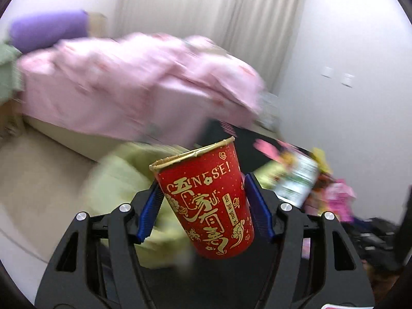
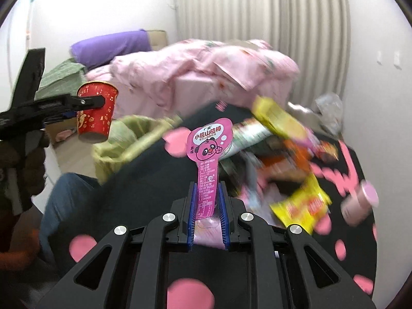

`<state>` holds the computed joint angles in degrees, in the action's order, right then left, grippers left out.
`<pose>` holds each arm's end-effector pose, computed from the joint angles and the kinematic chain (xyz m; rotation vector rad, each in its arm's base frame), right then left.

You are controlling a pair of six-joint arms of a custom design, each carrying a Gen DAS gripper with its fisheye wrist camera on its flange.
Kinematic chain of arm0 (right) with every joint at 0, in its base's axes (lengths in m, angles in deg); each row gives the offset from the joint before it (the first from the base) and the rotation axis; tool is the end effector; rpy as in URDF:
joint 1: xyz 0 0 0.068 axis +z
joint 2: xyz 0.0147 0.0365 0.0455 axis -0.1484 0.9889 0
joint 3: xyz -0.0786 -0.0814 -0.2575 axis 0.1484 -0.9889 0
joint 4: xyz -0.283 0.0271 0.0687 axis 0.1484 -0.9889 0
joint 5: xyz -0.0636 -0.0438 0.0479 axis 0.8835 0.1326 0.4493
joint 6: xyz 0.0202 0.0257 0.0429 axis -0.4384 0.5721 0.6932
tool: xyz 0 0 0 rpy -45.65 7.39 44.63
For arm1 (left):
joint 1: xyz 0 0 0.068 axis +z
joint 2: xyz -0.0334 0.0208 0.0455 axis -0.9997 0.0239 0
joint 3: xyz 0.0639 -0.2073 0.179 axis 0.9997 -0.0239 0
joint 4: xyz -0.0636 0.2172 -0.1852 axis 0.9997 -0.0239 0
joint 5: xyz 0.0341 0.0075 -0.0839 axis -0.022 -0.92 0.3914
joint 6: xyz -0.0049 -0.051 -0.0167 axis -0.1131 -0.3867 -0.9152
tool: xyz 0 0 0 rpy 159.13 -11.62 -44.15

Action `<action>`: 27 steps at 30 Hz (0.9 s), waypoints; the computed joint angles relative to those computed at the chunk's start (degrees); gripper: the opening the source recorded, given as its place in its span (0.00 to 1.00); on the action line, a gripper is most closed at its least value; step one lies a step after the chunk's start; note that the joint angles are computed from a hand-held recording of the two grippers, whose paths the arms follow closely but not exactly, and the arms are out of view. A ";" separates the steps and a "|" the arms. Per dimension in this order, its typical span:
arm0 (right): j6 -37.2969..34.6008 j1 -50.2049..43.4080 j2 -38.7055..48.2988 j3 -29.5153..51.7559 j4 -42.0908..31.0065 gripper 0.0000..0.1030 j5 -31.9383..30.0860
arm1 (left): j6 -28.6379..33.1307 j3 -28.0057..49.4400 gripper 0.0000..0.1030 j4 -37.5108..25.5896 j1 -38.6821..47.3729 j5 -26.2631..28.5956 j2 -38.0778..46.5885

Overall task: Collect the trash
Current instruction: 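Carry the red cup and lollipop to the trash bag and release both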

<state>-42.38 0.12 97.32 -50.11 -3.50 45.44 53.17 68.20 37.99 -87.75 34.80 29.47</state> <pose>0.1349 0.0165 0.2644 0.0220 2.1641 0.0320 0.2979 -0.0127 0.2987 0.3893 2.1180 -0.4747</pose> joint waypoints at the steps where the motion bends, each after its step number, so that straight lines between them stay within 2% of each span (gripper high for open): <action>1: 0.11 1.15 2.66 0.78 2.15 0.17 -0.16 | -0.06 0.78 0.59 1.21 1.65 -0.32 1.06; 3: 0.23 3.90 10.87 3.31 8.18 0.17 -0.79 | -0.45 2.40 0.59 2.40 4.64 0.29 3.54; 7: -0.17 5.85 29.43 10.27 19.47 0.17 -6.81 | -1.67 4.36 0.59 4.73 7.51 1.59 8.83; 11: -1.04 7.37 42.57 16.38 24.91 0.17 -8.27 | -1.25 6.73 0.59 4.26 9.37 4.61 13.89; 13: -2.09 8.14 48.55 19.58 26.51 0.17 -8.43 | -0.41 7.08 0.59 4.27 8.42 4.28 16.10; 18: -2.53 8.72 56.85 24.39 27.42 0.17 -8.38 | -0.72 10.37 0.59 3.76 7.39 4.69 22.71; 24: -2.34 7.36 60.13 25.81 29.08 0.17 -10.27 | -0.36 11.82 0.60 3.89 6.50 4.59 26.61; 27: -2.17 6.31 62.14 26.45 30.48 0.17 -12.48 | -1.31 14.84 0.66 1.84 7.78 9.31 30.38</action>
